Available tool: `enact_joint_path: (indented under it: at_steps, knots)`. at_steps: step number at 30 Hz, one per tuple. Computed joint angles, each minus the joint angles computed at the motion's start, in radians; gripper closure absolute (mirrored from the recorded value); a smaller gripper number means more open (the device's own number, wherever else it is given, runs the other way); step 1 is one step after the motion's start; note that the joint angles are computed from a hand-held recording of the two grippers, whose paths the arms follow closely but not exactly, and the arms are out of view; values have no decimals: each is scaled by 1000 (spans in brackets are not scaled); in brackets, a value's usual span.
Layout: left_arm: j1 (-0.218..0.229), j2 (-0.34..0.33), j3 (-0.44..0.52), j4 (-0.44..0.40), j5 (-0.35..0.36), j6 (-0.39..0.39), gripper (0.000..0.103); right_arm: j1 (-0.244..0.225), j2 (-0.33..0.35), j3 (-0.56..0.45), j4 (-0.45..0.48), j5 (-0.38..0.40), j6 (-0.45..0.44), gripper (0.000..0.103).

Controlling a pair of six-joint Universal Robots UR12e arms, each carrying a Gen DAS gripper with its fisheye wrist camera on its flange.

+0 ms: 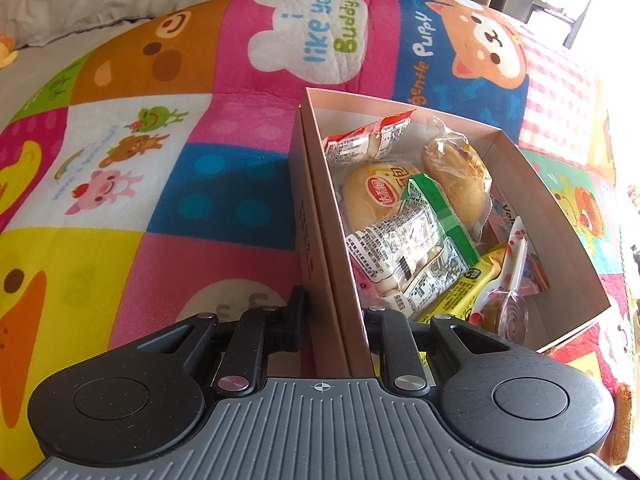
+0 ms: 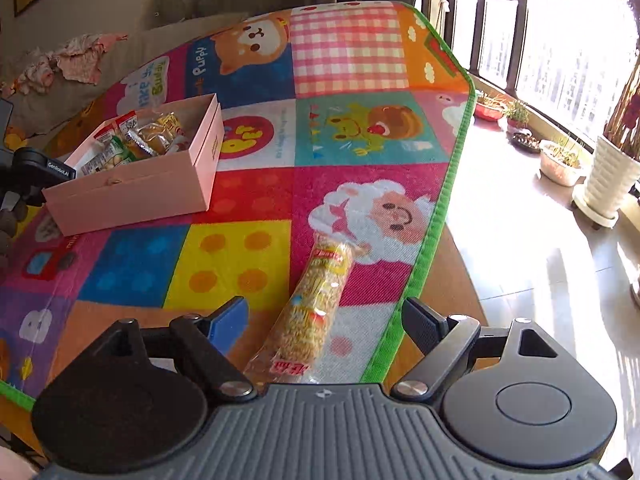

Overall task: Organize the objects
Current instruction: 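Close the right gripper on the yellow wrapped snack stick and lift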

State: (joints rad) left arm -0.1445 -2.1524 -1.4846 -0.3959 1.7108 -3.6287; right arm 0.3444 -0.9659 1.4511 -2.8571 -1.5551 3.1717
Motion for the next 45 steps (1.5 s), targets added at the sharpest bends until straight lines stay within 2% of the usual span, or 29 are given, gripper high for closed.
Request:
enact_joint_path:
  at_steps: [3,8,10,12,13,15,18,20,25,28,35,38,41,45]
  knots:
    - [-3,0,5,-13,8,7,83,16,13,7,-50,-30,-15,19]
    - [-4,2,4,-15,10,3,83,14,41,-28,-74,5,-4,19]
    - [-3,3,2,-15,9,0,83,13,57,-55,-57,-1,6,19]
    - [-2,4,0,-11,4,-4,83,10,75,-92,-4,-10,49,22]
    - [-1,4,-1,-9,2,-4,83,8,81,-104,22,-11,71,27]
    - [-1,3,-1,-7,1,-1,83,10,84,-104,12,-24,84,30]
    - [-1,3,-1,-8,2,-2,83,14,81,-95,4,-42,52,39]
    - [-2,3,-1,-8,5,-3,83,18,78,-89,0,-51,26,50]
    - [-2,2,1,-11,7,-5,83,15,63,-79,16,10,10,67]
    - [-1,3,0,-11,3,-6,83,14,53,-79,49,73,3,72]
    - [0,3,-4,0,-3,-9,83,20,37,-87,119,211,-56,75]
    - [1,3,-6,5,-6,-10,82,22,33,-90,137,246,-63,75]
    - [3,4,-10,13,-10,-12,82,28,32,-90,124,236,-68,75]
    - [3,5,-13,19,-13,-14,82,40,38,-90,101,158,-84,75]
